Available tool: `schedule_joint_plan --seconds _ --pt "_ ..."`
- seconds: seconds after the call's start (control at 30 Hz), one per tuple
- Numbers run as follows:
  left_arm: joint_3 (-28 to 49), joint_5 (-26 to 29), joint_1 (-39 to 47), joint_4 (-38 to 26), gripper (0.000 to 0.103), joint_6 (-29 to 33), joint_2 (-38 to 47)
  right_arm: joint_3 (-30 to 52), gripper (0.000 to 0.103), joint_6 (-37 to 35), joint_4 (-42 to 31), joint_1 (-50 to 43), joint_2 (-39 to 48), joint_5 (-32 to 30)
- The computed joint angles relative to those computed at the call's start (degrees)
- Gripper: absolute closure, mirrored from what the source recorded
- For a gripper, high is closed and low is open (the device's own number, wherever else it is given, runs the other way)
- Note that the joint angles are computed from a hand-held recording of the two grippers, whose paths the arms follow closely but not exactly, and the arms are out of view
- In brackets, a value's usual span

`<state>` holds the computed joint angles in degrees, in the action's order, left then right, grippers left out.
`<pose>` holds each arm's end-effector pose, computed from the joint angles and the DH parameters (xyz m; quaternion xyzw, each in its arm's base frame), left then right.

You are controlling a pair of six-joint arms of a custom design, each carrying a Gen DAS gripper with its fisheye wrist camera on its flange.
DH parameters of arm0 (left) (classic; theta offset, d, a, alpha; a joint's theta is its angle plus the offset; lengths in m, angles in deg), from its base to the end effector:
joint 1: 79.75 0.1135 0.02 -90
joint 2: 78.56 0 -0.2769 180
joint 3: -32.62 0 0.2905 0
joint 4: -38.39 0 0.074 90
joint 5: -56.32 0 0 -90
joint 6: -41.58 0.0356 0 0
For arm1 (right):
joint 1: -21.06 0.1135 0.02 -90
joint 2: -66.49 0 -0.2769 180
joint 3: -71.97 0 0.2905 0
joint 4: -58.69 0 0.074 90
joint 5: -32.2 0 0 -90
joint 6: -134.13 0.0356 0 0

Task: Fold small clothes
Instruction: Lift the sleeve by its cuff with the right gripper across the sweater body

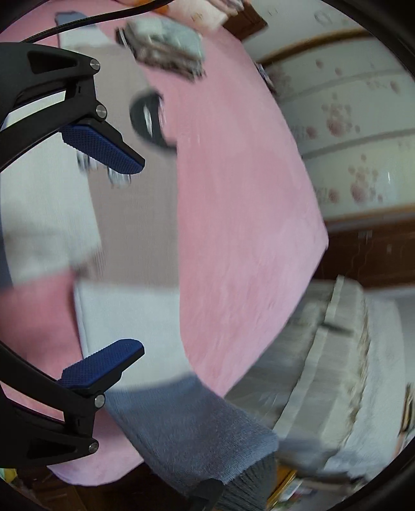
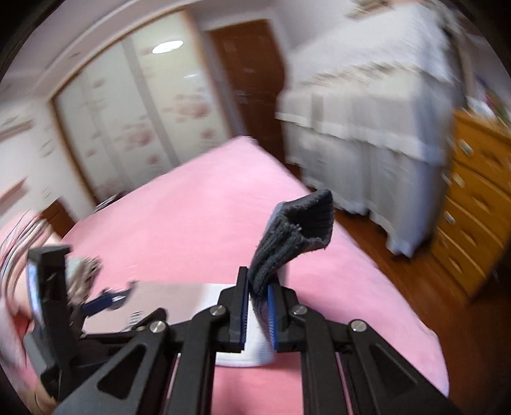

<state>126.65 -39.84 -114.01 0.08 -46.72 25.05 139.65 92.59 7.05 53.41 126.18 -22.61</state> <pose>0.3699 -0.2473 0.2531 0.2693 0.8923 -0.0524 0.3584 0.2159 0.1124 0.3218 0.2406 0.8510 0.0315 0.4658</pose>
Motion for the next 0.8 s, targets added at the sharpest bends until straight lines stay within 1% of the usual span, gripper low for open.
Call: schedule_joint_plan --seconds 0.03,0.1,0.2,0.3,0.33,0.4,0.47,0.53,0.6,0.67,0.7,0.77,0.8 --pt "0.0 0.3 1.6 -0.5 0.001 0.5 -0.6 2.2 0.093 -1.5 1.1 1.5 2.8 0.1" --pt "-1.3 3.3 8.0 -1.4 0.001 2.0 -3.2 7.9 0.093 -4.7 3.6 4.1 10.2 0.1" --pt "-2.6 6.2 15.9 -1.7 0.001 3.0 -4.5 15.0 0.093 -7.7 7.7 5.8 20.0 -3.4" --pt "-2.9 9.1 23.9 -2.0 0.01 5.9 -3.6 21.5 0.093 -9.8 11.4 7.9 29.2 -6.2" --pt "-2.8 9.9 26.6 -2.0 0.01 6.6 -2.8 23.9 0.093 -10.6 12.3 8.5 32.5 -7.2" --pt "-2.8 13.7 32.1 -1.9 0.01 6.7 -1.1 29.1 0.093 -11.4 13.4 10.0 39.6 -9.5" --pt "-1.7 17.4 36.6 -2.7 0.01 6.0 1.4 35.8 0.093 -12.1 13.2 11.9 47.5 -11.5" --pt "-0.6 20.1 41.4 -1.9 0.009 4.1 4.7 41.2 0.093 -12.3 12.8 13.2 53.9 -13.7" --pt "-0.7 21.4 44.3 -1.0 0.009 3.1 6.6 47.9 0.093 -13.0 11.5 14.3 61.1 -15.8" --pt "0.8 21.6 46.0 -1.7 0.009 2.8 9.2 55.7 0.093 -13.6 8.7 15.0 68.8 -18.0" --pt "2.3 21.4 46.7 -2.5 0.009 3.0 11.2 57.6 0.093 -13.5 8.0 15.4 71.0 -18.8" --pt "2.2 20.6 47.4 -2.3 0.009 3.8 12.7 64.3 0.093 -13.6 4.8 16.0 76.9 -19.9" --pt "1.7 20.9 47.8 -2.2 0.009 4.4 13.1 69.2 0.091 -13.5 1.7 16.3 80.6 -20.3"
